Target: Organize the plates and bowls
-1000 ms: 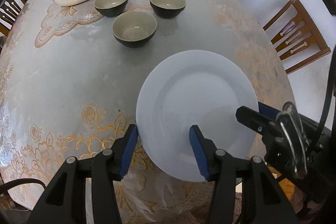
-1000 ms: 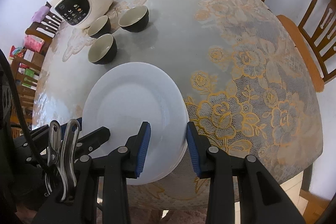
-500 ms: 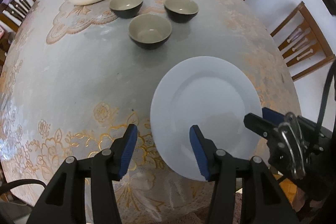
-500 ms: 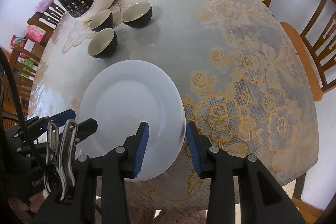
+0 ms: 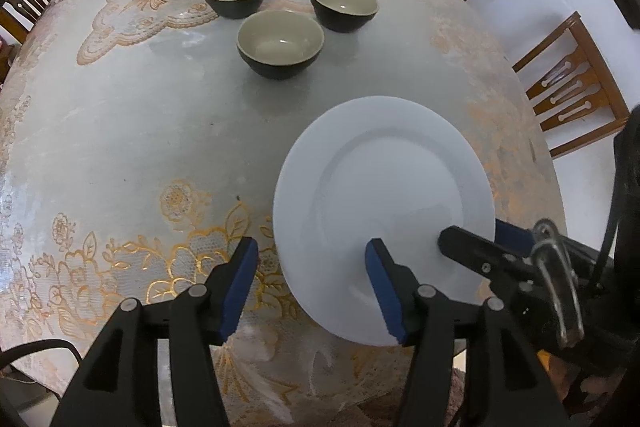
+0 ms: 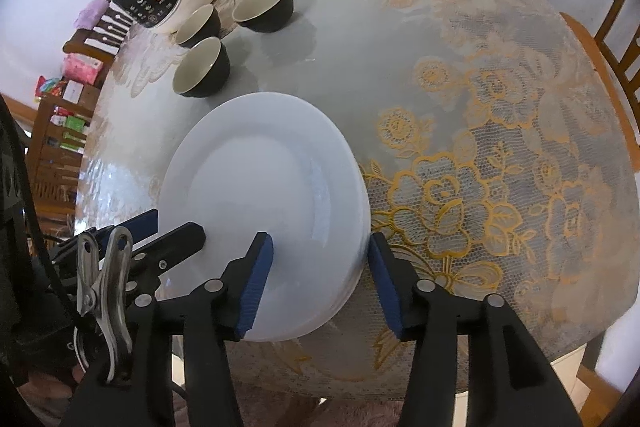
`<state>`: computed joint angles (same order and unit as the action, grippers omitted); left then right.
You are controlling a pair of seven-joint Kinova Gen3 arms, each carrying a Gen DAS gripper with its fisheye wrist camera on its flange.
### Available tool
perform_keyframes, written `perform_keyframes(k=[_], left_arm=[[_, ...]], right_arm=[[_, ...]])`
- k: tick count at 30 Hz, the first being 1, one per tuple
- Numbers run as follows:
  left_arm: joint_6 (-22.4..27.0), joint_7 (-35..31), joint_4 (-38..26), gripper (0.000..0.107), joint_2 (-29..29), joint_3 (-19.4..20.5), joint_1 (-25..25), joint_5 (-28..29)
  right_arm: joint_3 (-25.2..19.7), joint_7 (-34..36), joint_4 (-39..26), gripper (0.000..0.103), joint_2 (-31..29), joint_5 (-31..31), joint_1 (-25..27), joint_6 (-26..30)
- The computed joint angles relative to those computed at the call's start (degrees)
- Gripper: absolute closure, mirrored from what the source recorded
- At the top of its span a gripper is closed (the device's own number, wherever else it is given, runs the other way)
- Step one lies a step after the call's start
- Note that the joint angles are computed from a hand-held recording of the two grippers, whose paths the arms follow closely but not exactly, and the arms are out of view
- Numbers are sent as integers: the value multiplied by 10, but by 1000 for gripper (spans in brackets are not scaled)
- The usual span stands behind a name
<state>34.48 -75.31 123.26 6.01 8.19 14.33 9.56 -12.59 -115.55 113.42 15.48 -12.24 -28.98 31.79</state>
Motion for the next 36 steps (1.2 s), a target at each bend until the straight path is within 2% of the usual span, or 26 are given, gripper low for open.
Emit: perform_keyframes(k=[7, 16, 23, 27, 36], left_arm=[[6, -63, 7, 49, -1, 2, -18, 54], [10, -28, 25, 50, -20, -15, -26, 26], [13, -39, 58, 51, -50, -35, -60, 24], [19, -71, 73, 51, -64, -54, -88, 37], [27, -128, 93, 55, -83, -91, -151, 33]], right_arm=[[1, -12, -9, 50, 7, 8, -7, 4], [-20, 27, -38, 52, 33, -17, -11, 8], [-31, 45, -87, 52, 67, -30, -29, 25], [-36, 52, -120, 53, 91, -34, -44, 38], [-26, 42, -220, 54, 148, -5, -100, 78]])
